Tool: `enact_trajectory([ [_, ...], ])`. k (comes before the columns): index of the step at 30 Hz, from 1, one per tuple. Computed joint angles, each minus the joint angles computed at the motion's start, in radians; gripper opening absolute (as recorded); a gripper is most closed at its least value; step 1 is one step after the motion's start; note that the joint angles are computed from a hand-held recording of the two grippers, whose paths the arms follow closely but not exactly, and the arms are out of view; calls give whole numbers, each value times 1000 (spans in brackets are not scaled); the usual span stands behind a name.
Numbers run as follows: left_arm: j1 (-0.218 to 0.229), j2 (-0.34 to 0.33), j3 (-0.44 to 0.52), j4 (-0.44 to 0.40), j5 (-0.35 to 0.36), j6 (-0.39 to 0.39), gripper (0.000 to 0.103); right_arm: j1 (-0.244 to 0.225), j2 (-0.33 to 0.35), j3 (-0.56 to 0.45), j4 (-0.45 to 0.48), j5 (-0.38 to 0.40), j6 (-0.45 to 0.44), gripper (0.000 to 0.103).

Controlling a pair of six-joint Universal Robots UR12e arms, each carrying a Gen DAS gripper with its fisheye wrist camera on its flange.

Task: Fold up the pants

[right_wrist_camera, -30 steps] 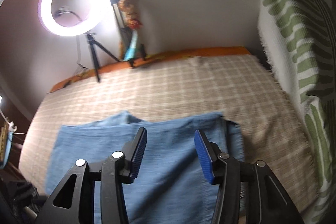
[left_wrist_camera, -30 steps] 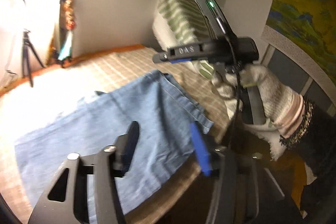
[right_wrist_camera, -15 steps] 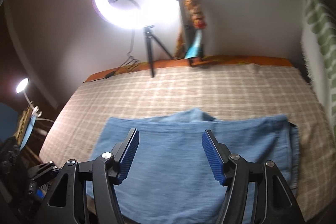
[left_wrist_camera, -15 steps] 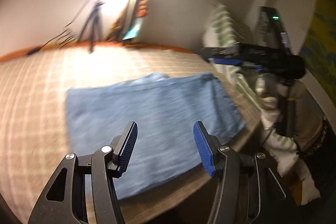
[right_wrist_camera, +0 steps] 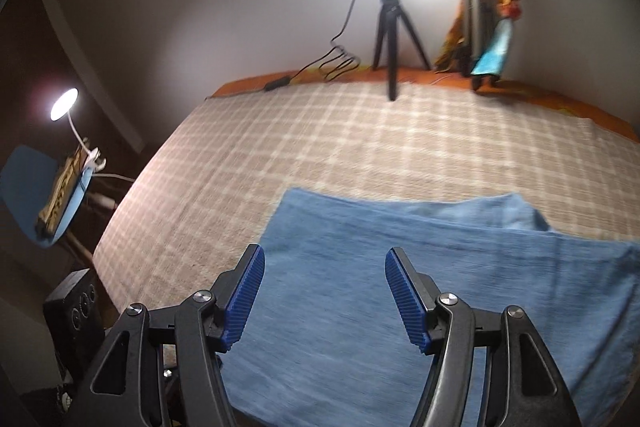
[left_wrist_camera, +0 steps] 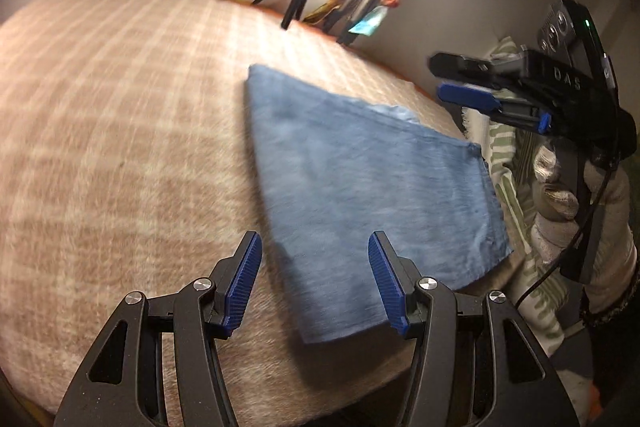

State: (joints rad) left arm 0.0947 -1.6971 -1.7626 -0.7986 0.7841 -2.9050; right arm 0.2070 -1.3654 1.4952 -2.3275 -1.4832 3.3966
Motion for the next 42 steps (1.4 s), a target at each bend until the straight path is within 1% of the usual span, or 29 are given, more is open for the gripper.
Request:
enact_trajectory([
  [6,13,-8,-8,-31,-53,-9,54,27,89,-101,92,32,-17,66],
  [7,15,-8,-8,-35,-63,-7,53,31,102,-124,129,28,-17,66],
  [11,22,-12,-10,-48,-104,-3,52,42,148,-186,206,35,-15,66],
  [12,24,-12,-11,-49,-116,-1,50,45,158,-198,224,34,-16,66],
  [13,26,-13,-12,-52,-127,5,45,49,171,-214,247,30,-17,66],
  [14,27,-14,-13,-60,-142,17,42,52,183,-231,272,23,-18,65],
  [16,30,-13,-20,-49,-173,31,41,59,208,-262,314,12,-18,66],
  [18,30,-10,-24,-38,-186,47,39,66,230,-291,354,-1,-22,65],
  [22,29,-2,-30,-12,-197,68,38,86,277,-362,454,-68,-52,65],
  [28,27,3,-34,-14,-197,76,38,115,332,-452,594,-196,-85,65],
  [29,27,4,-35,-12,-196,75,38,117,339,-463,614,-206,-88,64],
  [30,27,5,-36,-11,-195,76,38,119,343,-469,629,-215,-92,58],
  [31,27,4,-36,-5,-191,76,38,120,347,-473,638,-223,-96,49],
  [32,26,2,-34,0,-186,80,38,122,351,-476,650,-234,-98,46],
  [33,24,5,-37,7,-177,83,38,120,348,-467,635,-233,-99,43],
  [34,23,8,-38,11,-168,87,38,113,334,-437,578,-192,-97,40],
  [35,22,10,-40,16,-159,84,38,111,328,-426,564,-191,-96,37],
  [36,20,11,-40,19,-147,77,38,109,324,-418,553,-187,-94,30],
  [37,18,12,-40,20,-137,68,43,104,316,-406,537,-171,-88,25],
  [38,17,12,-39,17,-128,58,45,97,308,-391,518,-152,-83,22],
  [39,16,11,-36,12,-114,38,50,92,299,-376,500,-135,-78,17],
  [40,15,8,-33,9,-106,23,51,86,291,-362,481,-122,-79,13],
  [42,19,0,-27,-8,-109,17,51,77,272,-325,424,-94,-73,9],
])
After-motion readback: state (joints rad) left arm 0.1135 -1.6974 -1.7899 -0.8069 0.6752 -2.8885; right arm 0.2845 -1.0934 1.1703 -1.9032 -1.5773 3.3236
